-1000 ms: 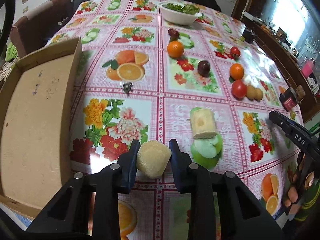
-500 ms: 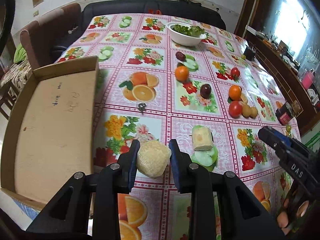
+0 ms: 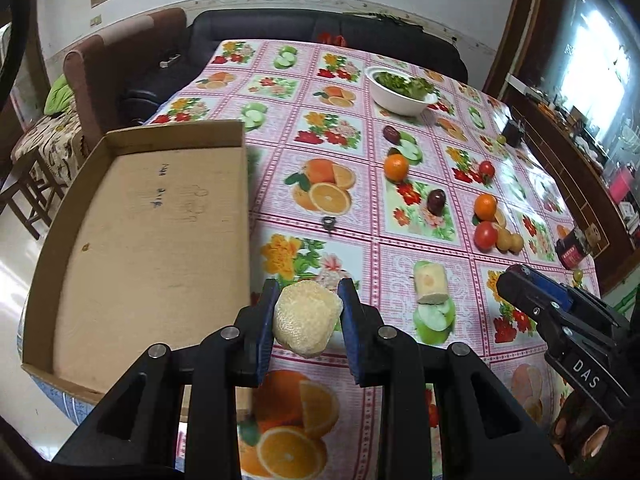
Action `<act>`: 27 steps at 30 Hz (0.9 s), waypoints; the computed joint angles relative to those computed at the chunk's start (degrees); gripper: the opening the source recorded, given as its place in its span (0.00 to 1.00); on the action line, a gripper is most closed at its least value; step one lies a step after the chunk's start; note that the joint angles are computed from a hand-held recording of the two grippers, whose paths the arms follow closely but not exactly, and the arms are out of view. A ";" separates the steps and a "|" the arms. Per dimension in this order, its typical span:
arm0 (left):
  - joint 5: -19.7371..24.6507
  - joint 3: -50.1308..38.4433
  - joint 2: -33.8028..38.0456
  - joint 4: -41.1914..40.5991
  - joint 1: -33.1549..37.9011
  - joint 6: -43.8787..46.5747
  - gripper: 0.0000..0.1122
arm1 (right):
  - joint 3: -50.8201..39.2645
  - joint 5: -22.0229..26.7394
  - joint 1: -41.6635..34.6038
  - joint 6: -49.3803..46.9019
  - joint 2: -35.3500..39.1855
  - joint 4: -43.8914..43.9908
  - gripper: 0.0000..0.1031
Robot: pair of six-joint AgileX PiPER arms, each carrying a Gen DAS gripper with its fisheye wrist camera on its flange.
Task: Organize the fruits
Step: 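Carry the cube and plum to the cardboard tray and open both tools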
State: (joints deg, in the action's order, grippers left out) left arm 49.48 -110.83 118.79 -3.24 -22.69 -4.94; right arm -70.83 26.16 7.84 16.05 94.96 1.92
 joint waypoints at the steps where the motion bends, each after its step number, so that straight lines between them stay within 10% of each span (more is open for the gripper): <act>1: -0.28 0.67 -0.37 -0.19 0.54 0.05 0.24 | -0.38 0.00 0.41 -0.07 0.24 0.10 0.29; 27: -2.44 4.70 -2.44 -1.73 13.00 -1.32 0.24 | -20.23 4.63 10.17 -16.94 13.30 17.91 0.29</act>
